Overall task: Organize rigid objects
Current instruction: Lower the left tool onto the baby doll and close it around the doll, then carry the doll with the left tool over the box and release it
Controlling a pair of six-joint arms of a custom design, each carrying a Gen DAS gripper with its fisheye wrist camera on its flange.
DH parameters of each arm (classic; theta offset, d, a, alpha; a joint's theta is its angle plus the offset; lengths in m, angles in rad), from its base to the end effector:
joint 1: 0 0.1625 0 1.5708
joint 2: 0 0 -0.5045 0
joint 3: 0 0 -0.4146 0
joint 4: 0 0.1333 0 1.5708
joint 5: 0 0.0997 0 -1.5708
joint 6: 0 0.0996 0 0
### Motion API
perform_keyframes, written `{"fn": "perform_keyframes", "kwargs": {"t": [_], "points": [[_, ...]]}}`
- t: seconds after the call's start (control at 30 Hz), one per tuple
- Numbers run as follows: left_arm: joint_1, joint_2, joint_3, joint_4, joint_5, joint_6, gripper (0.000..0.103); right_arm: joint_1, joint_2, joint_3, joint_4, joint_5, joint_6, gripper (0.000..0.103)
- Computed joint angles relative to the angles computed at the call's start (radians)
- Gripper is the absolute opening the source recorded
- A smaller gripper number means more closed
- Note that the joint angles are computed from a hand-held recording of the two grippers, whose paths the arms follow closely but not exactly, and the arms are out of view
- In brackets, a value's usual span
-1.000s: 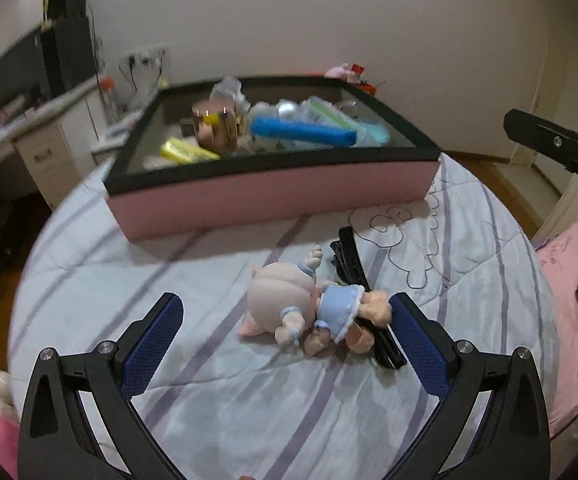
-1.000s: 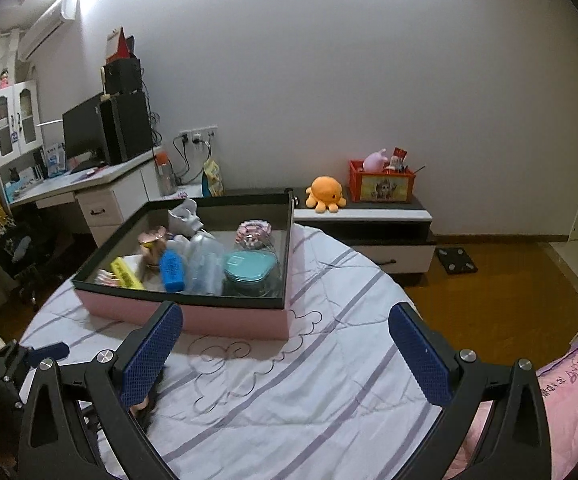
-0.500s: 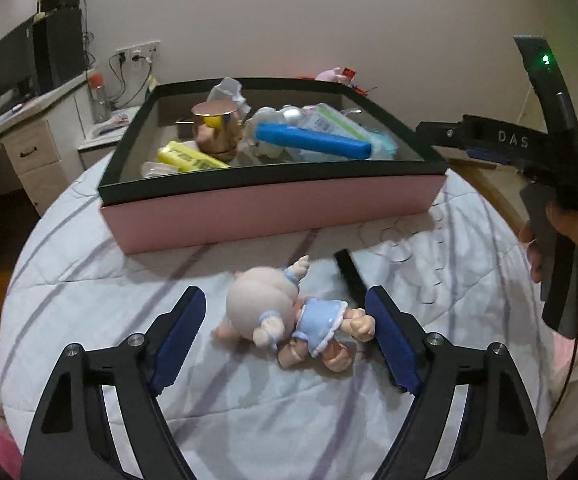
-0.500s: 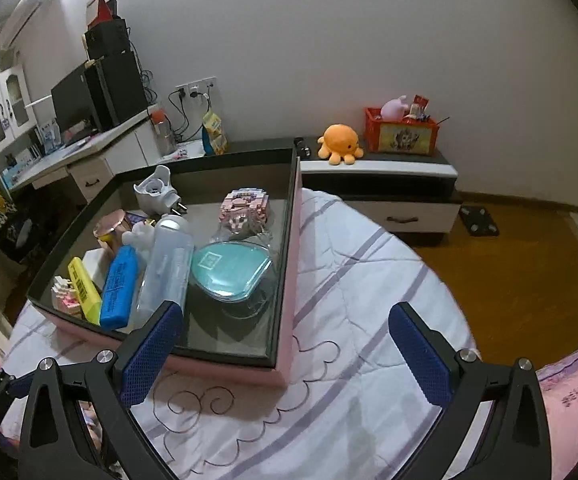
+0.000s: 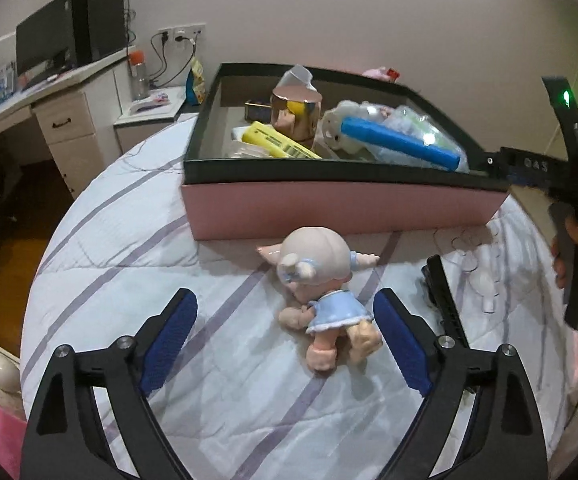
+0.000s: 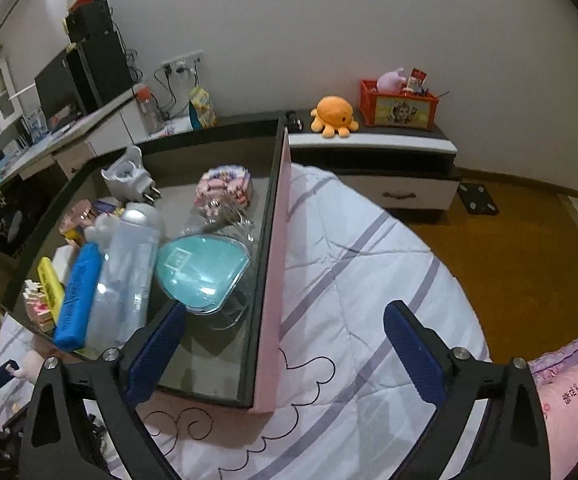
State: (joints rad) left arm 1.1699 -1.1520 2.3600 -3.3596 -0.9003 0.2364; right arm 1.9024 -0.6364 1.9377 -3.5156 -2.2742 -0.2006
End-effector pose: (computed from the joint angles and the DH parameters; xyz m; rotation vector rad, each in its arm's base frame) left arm -0.0070 -0.5167 0.2253 0.5170 2.3687 -0.7872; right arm 0.2740 -0.5841 0.0617 0.3416 -2.3491 0.8403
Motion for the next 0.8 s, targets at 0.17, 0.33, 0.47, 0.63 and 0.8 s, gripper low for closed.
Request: {"fn": "perform_keyframes", "kwargs": {"t": [0.17, 0.33, 0.47, 0.63, 0.8], "points": [[-0.02, 0.06, -0.021, -0.016, 0.095, 0.012, 0.084, -0.003, -0.009, -0.008, 0.067, -0.006, 0.012, 0.042], [-0.03, 0.069, -0.015, -0.039, 0.084, 0.057, 0.046, 0.006, -0.005, -0.017, 0.084, -0.034, -0.001, 0.032], [-0.022, 0.044, -0.009, -0.019, 0.065, 0.037, 0.046, 0.013, -0.002, -0.021, 0.101, -0.028, -0.01, 0.018], [-0.022, 0.022, 0.001, -0.057, 0.113, 0.047, 0.043, 0.029, 0.009, -0.033, 0.109, -0.059, -0.029, 0.011], [-0.002, -0.003, -0.006, -0.066, 0.156, 0.052, 0.043, 0.028, -0.003, -0.022, 0.112, -0.045, -0.019, 0.01]]}}
